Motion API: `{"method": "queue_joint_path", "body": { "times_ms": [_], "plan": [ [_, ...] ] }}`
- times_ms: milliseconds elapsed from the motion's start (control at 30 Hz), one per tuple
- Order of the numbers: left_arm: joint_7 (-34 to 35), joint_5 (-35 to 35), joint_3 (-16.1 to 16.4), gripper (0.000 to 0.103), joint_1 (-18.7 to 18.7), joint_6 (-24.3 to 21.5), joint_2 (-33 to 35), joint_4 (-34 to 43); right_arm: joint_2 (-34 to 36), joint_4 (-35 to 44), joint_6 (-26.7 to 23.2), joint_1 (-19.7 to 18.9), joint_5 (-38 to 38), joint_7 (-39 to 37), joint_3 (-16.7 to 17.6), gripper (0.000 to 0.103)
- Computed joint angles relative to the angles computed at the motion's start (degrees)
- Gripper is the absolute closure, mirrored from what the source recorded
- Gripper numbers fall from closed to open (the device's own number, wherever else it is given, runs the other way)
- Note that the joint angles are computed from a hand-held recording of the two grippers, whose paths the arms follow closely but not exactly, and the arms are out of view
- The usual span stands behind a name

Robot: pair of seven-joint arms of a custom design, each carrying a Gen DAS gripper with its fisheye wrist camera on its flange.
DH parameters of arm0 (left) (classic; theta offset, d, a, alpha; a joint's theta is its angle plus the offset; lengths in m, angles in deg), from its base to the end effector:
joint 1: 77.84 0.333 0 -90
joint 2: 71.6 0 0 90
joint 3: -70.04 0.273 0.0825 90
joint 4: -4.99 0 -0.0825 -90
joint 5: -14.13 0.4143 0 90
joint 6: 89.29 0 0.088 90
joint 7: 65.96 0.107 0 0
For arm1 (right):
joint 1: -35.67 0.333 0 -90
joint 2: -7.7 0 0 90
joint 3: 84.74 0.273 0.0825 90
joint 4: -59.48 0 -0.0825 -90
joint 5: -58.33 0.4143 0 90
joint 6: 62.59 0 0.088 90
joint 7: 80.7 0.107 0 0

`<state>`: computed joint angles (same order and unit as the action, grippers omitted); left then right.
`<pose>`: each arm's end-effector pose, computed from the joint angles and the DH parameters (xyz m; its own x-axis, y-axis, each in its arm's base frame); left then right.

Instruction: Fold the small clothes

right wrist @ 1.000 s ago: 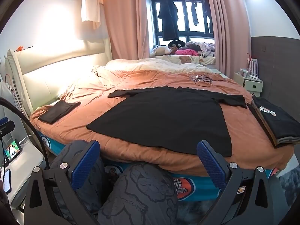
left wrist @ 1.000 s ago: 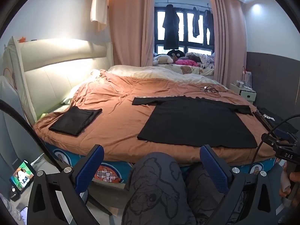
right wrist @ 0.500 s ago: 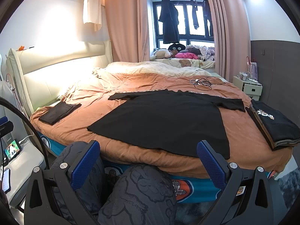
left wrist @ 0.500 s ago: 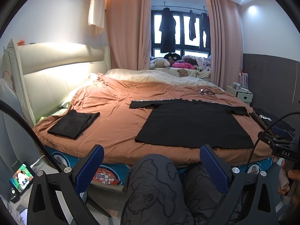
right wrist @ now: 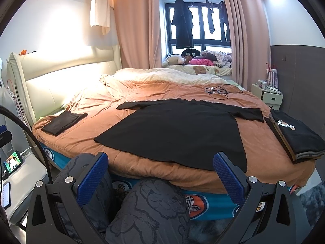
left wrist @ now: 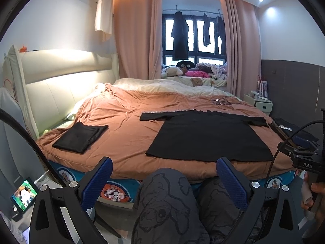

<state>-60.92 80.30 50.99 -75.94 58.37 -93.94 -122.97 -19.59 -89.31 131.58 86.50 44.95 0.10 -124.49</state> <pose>0.5007 -0.1852 0.5405 0.3419 -0.9397 -0.0054 -0.3645 -0.1273 -0.9225 0.4757 0.1059 0.4711 0.4346 -0.8997 0.0405 -0.3096 -0.1915 -0.9314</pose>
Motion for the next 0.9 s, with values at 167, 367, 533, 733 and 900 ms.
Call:
{"method": "queue_joint_path", "body": {
  "times_ms": [167,367,533,733,900],
  "plan": [
    [-0.32,0.44,-0.15,0.0,-0.01,0.1,-0.36,-0.19,-0.01,-0.43,0.55,-1.72,-0.2,0.4,1.58,0.0],
    [-0.65,0.41,-0.03,0.0,0.16,0.85,-0.91,-0.64,0.27,-0.58,1.02,-2.93,-1.4,1.52,2.51,0.0],
    [-1.05,0.79,-0.03,0.0,0.72,1.59,-1.92,-1.43,0.6,-0.55,1.57,-3.76,-3.04,2.83,3.07,0.0],
    [-1.75,1.64,-0.16,0.0,1.81,3.42,-3.51,-2.85,1.41,0.05,1.78,-3.56,-5.75,4.84,2.42,0.0],
    [-1.89,1.32,-0.07,0.0,2.89,5.05,-3.85,-3.4,0.89,0.27,1.17,-2.8,-6.63,5.18,1.24,0.0]
  ]
}}
